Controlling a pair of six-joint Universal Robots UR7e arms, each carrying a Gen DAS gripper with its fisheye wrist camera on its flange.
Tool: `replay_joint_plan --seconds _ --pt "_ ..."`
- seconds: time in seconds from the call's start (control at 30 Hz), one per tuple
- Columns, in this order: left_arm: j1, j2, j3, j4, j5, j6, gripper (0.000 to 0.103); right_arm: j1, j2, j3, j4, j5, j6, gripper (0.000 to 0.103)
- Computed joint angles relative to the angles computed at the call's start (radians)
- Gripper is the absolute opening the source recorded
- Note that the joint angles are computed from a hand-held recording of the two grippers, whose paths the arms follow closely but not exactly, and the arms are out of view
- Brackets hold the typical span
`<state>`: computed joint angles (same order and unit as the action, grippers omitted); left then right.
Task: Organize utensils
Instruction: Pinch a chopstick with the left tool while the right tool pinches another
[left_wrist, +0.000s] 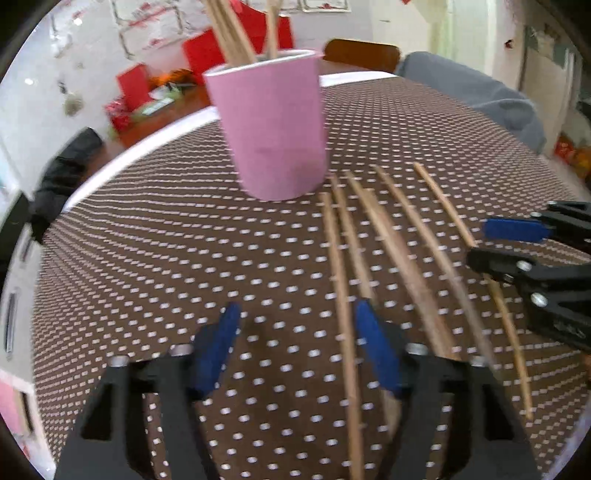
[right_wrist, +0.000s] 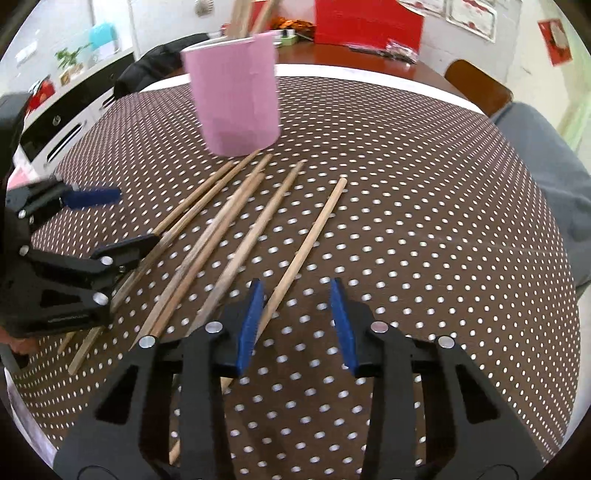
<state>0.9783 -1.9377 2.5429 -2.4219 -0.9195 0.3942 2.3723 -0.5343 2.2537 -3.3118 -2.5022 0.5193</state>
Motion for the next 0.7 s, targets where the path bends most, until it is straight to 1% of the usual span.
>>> replay_joint_plan --seconds 0.03,0.07,0.1,0.13,0.17,0.2,0.23,0.27,0.3,0.37,0.43,0.5,0.53,0.63,0.67,0.7 --pt "-0.003 0.004 -0.001 0.003 -0.003 0.004 0.051 -0.008 -0.003 0.002 -0.014 0.005 -0.013 0.037" --pt "-0.005 0.007 -0.006 0.015 -0.016 0.009 0.042 -0.011 -0.002 0.000 -0.020 0.006 -0.022 0.037" --pt "-0.003 0.006 -0.012 0.033 -0.036 0.007 0.036 -0.015 0.006 -0.008 -0.033 0.008 -0.050 0.037" --pt "-0.001 0.003 -0.016 0.046 -0.052 0.006 0.024 -0.014 0.011 -0.014 -0.037 0.015 -0.063 0.036" --pt "-0.004 -0.007 -0.013 0.056 -0.060 0.007 0.015 -0.016 0.017 -0.019 -0.060 0.040 -0.115 0.035" --pt "-0.013 -0.023 -0.004 0.062 -0.054 0.007 0.012 -0.016 0.017 -0.022 -0.060 0.061 -0.156 0.034" --pt "-0.018 -0.037 0.004 0.067 -0.048 0.005 0.009 -0.015 0.014 -0.021 -0.058 0.078 -0.180 0.034" --pt "-0.023 -0.058 0.012 0.073 -0.037 0.000 0.009 -0.015 0.005 -0.010 -0.060 0.108 -0.213 0.034" --pt "-0.023 -0.070 0.015 0.075 -0.031 -0.002 0.009 -0.016 -0.005 0.002 -0.062 0.129 -0.227 0.034" --pt "-0.020 -0.083 0.019 0.069 -0.025 -0.010 0.009 -0.022 -0.020 0.026 -0.077 0.141 -0.218 0.034" --pt "-0.015 -0.065 0.020 0.035 -0.017 0.002 0.009 -0.029 -0.019 0.029 -0.087 0.104 -0.188 0.034" --pt "-0.010 -0.051 0.017 0.027 -0.004 0.012 0.009 -0.041 -0.014 0.027 -0.116 0.099 -0.168 0.034" --pt "-0.018 -0.039 0.018 0.023 0.006 0.010 0.009 -0.048 -0.012 0.020 -0.118 0.094 -0.153 0.034" --pt "-0.030 -0.011 0.012 0.022 0.023 0.002 0.009 -0.048 -0.004 -0.008 -0.083 0.059 -0.136 0.034" --pt "-0.030 -0.010 0.009 0.030 0.023 0.003 0.009 -0.042 -0.001 -0.018 -0.056 0.041 -0.132 0.026" --pt "-0.029 -0.013 0.009 0.033 0.020 0.007 0.009 -0.038 -0.001 -0.023 -0.037 0.028 -0.129 0.014"
